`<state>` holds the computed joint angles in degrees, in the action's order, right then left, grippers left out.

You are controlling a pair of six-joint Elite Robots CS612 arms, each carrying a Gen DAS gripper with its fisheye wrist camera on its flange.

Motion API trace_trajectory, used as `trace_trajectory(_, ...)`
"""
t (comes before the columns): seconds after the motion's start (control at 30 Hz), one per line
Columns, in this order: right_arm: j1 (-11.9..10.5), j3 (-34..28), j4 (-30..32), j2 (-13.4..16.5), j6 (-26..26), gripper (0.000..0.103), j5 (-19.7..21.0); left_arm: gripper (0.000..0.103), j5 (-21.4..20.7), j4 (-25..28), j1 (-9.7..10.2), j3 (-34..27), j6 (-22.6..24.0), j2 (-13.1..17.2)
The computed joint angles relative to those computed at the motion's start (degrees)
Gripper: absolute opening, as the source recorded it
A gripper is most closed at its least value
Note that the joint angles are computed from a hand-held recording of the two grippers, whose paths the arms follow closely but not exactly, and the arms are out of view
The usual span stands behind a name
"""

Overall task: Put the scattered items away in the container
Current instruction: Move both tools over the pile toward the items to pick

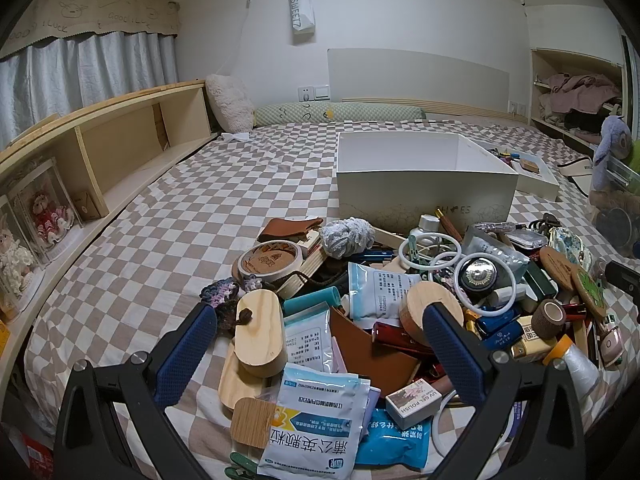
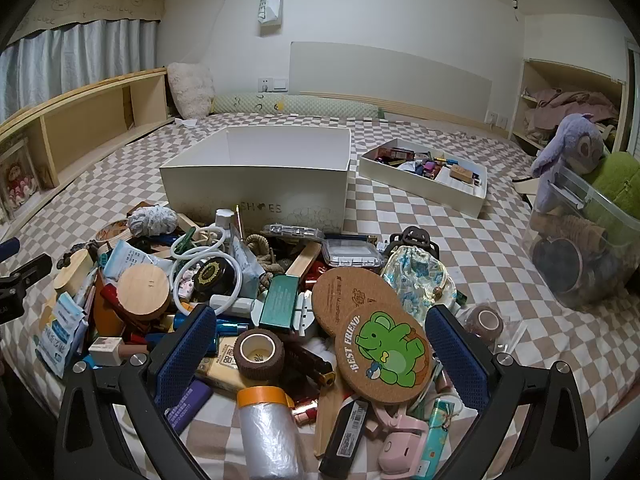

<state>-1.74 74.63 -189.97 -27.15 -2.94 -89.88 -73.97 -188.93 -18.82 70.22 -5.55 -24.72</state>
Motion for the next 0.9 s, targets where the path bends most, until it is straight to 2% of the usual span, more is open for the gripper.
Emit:
trace_trajectory(0.43,-0.03,-0.1,0.56,0.17,-0.17,0.103,-0.04,0.103,-0.89,0.74,0.3,0.2,-0.71,-0.13)
trace_trajectory(0.9,-0.52,-0.98,2.49,1.11,1.02,0.103,1.72,0.103,-5.07,8.32,1.03,-0.8,-3.46,0.09)
